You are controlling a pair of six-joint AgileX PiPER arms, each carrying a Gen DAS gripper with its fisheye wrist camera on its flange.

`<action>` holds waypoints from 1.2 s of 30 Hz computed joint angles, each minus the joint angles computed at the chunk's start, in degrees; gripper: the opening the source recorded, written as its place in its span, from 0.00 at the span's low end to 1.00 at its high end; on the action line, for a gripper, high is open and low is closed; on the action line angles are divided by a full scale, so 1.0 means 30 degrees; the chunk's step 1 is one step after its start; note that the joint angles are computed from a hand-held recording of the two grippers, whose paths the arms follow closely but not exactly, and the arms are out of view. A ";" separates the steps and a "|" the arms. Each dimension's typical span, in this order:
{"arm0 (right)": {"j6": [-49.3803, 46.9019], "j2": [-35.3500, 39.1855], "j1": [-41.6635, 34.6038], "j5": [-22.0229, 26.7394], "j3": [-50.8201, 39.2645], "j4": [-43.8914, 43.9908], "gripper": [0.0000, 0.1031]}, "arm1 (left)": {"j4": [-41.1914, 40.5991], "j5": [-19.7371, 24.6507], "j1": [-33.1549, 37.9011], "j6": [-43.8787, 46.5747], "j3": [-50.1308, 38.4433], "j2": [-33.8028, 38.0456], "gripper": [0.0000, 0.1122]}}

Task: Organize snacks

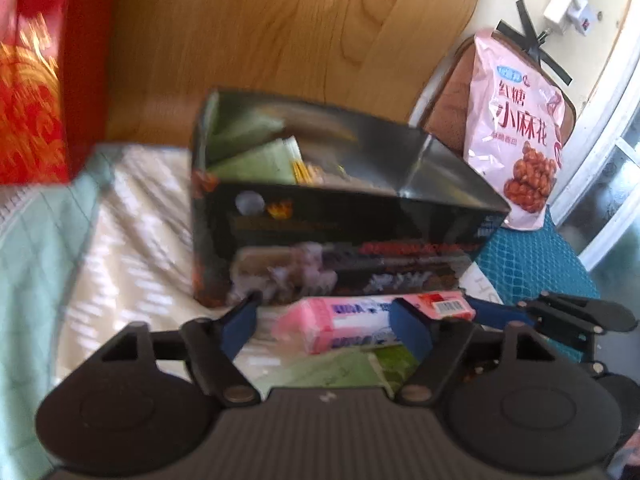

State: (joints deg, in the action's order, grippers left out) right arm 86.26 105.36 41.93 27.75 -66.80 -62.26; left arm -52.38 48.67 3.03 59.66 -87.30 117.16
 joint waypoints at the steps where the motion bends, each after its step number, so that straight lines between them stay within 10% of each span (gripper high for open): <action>1: 0.0382 -0.0045 0.0068 -0.0087 0.0014 -0.0147 0.32 | -0.0087 0.0241 -0.0011 0.0096 0.0018 -0.0038 0.55; 17: 0.9838 -0.2545 0.8491 0.9232 0.2871 -0.7026 0.29 | -0.7220 0.0603 0.3485 0.8851 1.0902 -0.9406 0.51; 36: 0.9699 -0.1055 1.0610 0.7230 0.2501 -0.3500 0.43 | -0.5899 0.2384 0.7815 1.2912 1.5378 -0.9326 0.56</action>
State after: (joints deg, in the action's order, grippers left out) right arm 115.36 102.20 73.76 49.44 -59.30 -72.76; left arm -70.08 55.82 26.47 98.39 -41.16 89.18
